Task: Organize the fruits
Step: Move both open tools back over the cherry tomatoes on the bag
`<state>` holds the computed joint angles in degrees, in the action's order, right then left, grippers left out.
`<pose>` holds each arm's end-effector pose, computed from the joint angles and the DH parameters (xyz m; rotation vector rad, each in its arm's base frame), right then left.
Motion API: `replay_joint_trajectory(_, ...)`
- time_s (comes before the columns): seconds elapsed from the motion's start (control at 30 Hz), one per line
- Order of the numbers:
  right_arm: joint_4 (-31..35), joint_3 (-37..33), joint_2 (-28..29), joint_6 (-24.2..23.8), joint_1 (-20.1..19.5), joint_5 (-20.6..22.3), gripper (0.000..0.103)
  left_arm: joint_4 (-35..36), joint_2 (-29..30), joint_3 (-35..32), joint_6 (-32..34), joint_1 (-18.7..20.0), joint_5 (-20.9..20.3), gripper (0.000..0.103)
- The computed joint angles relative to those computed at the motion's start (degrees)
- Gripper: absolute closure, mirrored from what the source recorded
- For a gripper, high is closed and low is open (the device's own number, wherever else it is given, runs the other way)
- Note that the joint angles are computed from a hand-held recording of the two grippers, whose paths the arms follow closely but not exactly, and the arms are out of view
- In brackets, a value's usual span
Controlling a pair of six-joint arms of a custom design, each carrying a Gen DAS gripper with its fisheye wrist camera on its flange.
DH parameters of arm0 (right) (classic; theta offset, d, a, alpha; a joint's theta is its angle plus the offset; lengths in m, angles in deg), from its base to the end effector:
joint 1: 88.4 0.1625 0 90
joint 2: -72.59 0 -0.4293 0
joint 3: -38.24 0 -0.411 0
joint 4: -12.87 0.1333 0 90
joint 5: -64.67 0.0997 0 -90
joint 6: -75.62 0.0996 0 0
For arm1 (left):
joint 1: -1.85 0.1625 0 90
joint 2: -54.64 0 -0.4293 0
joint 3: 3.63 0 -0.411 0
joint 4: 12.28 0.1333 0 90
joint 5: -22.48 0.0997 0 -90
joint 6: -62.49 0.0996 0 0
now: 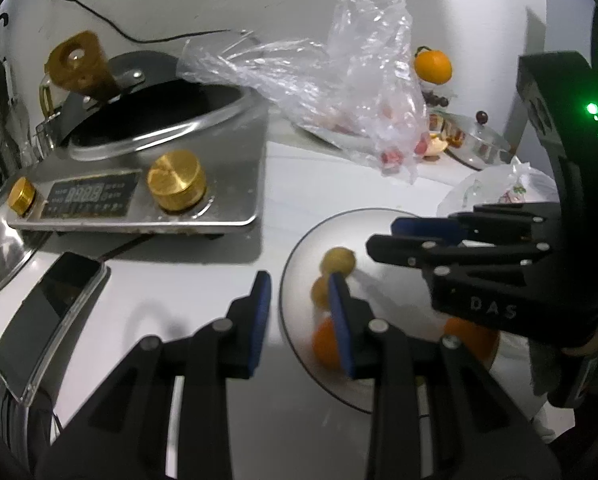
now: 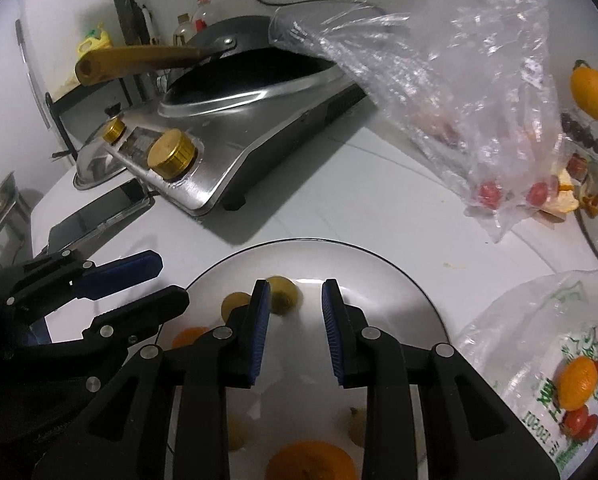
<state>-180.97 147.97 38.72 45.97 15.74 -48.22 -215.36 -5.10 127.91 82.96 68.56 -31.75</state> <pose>0.2353 -0.5470 -0.0310 0.8565 -2.4865 0.5766 -0.0111 -0.5101 0.1479 0.6208 2.3252 -0.9186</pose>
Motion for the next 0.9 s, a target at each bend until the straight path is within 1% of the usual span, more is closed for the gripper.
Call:
replay_joint_trajectory(0.27, -3.99, 4.35, -3.06, -0.04, -0.54, 0.49, 0.075, -0.55, 0.57, 1.12, -0.67, -2.5, 0.32, 0.071)
replay_joint_trajectory(0.63, -9.31, 10.21, -7.49, -0.41, -2.09, 0.84, 0.075, -1.04, 2.82, 2.0, -2.22, -6.65, 2.26, 0.07)
replay_joint_trajectory(0.67, -9.65, 10.66, -7.87, -0.45, -2.25, 0.88, 0.075, -1.06, 3.15, 2.02, -2.47, -7.11, 2.43, 0.067)
replay_joint_trajectory(0.7, -10.03, 11.24, -8.39, -0.48, -2.5, 0.98, 0.075, -1.15, 3.39, 2.07, -2.66, -7.4, 2.5, 0.057)
replay_joint_trajectory(0.77, -10.65, 12.28, -9.34, -0.51, -2.91, 1.13, 0.075, -1.38, 3.72, 2.19, -3.35, -7.99, 2.42, 0.051)
replay_joint_trajectory(0.9, -12.01, 14.18, -11.23, -0.72, -3.75, 1.63, 0.075, -1.27, 4.58, 2.09, -4.03, -9.29, 2.59, 0.051)
